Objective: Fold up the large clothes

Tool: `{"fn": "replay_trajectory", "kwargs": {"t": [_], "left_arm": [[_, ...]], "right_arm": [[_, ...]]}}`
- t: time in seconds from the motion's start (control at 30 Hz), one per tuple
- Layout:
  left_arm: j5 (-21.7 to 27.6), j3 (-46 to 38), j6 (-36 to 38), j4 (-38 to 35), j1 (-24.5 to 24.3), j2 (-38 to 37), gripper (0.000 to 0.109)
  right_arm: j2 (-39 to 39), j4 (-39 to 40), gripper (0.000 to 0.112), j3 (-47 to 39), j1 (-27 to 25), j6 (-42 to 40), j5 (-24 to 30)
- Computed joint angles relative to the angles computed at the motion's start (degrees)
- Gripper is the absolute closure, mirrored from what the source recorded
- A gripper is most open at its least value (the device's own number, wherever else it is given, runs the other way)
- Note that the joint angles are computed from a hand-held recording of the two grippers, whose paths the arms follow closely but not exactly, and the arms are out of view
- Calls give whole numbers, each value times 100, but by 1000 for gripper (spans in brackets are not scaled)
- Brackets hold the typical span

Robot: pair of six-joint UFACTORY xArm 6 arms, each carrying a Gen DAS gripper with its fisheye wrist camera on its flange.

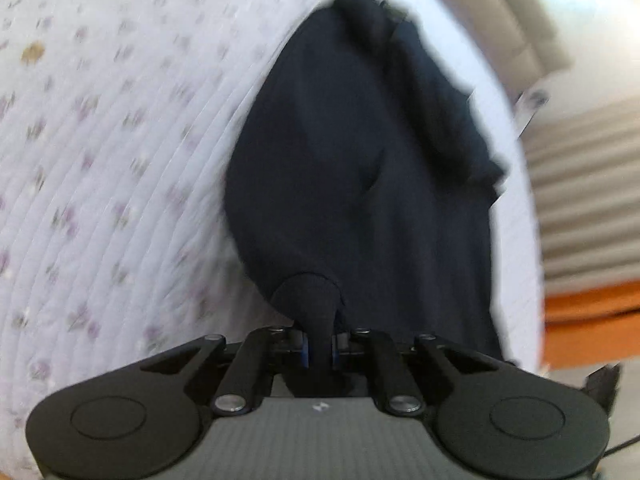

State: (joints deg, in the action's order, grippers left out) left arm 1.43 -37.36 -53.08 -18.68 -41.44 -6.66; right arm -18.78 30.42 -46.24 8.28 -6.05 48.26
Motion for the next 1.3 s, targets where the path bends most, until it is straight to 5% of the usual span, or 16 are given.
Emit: {"fn": "replay_trajectory", "kwargs": {"t": [0.13,0.27,0.4,0.47,0.5,0.67,0.93,1.07,1.2,1.23,1.3], "left_arm": [[-267,-639,-1531,2209,719,207,98],[-513,-2081,-2919,4607,1593,1173,98],[150,-4215,-4294,6622,2062,2615,86],[431,-4871,-4064,6478,2088,3163,72],[579,-5086,-3627,6046,2058,3373,60],[1383,-5241,-2086,4953,1903,3547,55],[1876,-5998,-1202,4602,2089,4075,48],[2233,-7093,-173,3989,2168,4811,41],[2791,-8148,535,3371,2221,5491,40],[2829,-8324,727,3162,2236,5620,40],[2925,-8613,1041,2842,2249,5823,40]], "right_arm": [[908,618,106,-1170,-20,-495,-469],[2418,1245,106,-2756,31,-1100,-1071],[4145,1301,104,-4657,137,-1163,-1410],[4868,767,66,-5575,91,-579,-1166],[5012,558,64,-5755,53,-476,-1127],[4977,283,54,-5539,-103,-1013,-1047],[5763,-351,54,-6432,161,-1169,-1303],[6738,-953,54,-7891,245,-660,-1035],[7916,-1262,52,-9815,239,-52,-166],[7990,-1272,56,-9928,252,-26,-137],[7865,-1214,82,-9667,303,-187,-310]]}}
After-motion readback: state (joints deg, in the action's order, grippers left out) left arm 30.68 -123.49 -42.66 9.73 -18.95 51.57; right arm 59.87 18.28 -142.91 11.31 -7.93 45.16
